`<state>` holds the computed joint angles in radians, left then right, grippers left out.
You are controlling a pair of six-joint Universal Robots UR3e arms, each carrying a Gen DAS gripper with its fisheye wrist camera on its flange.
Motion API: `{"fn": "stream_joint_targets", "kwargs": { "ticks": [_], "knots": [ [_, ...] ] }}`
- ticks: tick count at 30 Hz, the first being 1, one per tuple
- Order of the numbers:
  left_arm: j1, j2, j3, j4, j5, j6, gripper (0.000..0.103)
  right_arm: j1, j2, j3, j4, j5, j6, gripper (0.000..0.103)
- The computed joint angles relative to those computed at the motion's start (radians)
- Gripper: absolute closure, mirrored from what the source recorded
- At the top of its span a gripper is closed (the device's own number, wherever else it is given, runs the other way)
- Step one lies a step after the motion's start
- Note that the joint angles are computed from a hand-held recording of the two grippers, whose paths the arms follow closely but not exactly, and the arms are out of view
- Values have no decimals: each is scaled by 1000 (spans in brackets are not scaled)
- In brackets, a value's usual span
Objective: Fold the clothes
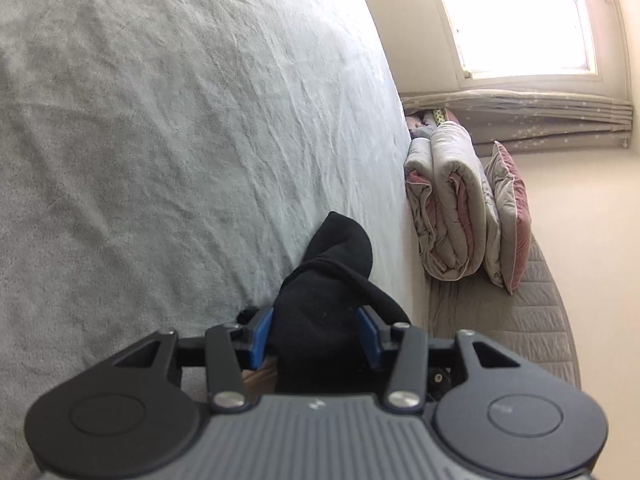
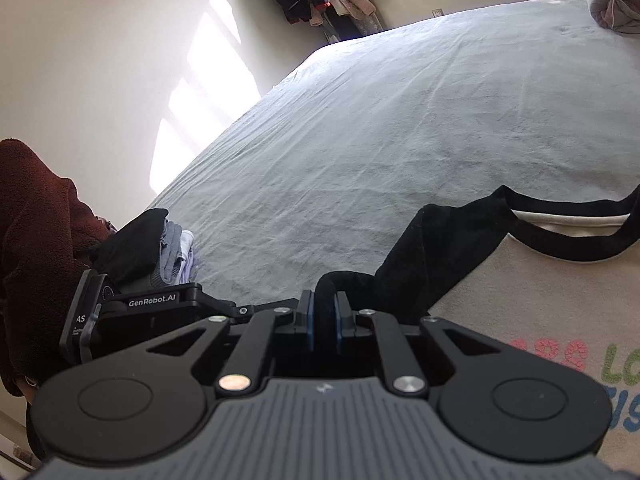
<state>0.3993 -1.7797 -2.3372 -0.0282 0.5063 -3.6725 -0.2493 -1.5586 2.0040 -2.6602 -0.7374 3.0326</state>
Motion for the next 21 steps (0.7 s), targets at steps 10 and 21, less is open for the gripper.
{"fn": "stream_joint_targets", "kwargs": {
  "ticks": [10, 21],
  "knots": [
    [55, 34, -65, 229, -2, -147, 57, 84, 132, -216, -82, -54, 159, 91],
    [176, 111, -111, 295, -51, -168, 57, 199, 284, -446, -123, -87, 242, 91]
  ]
}}
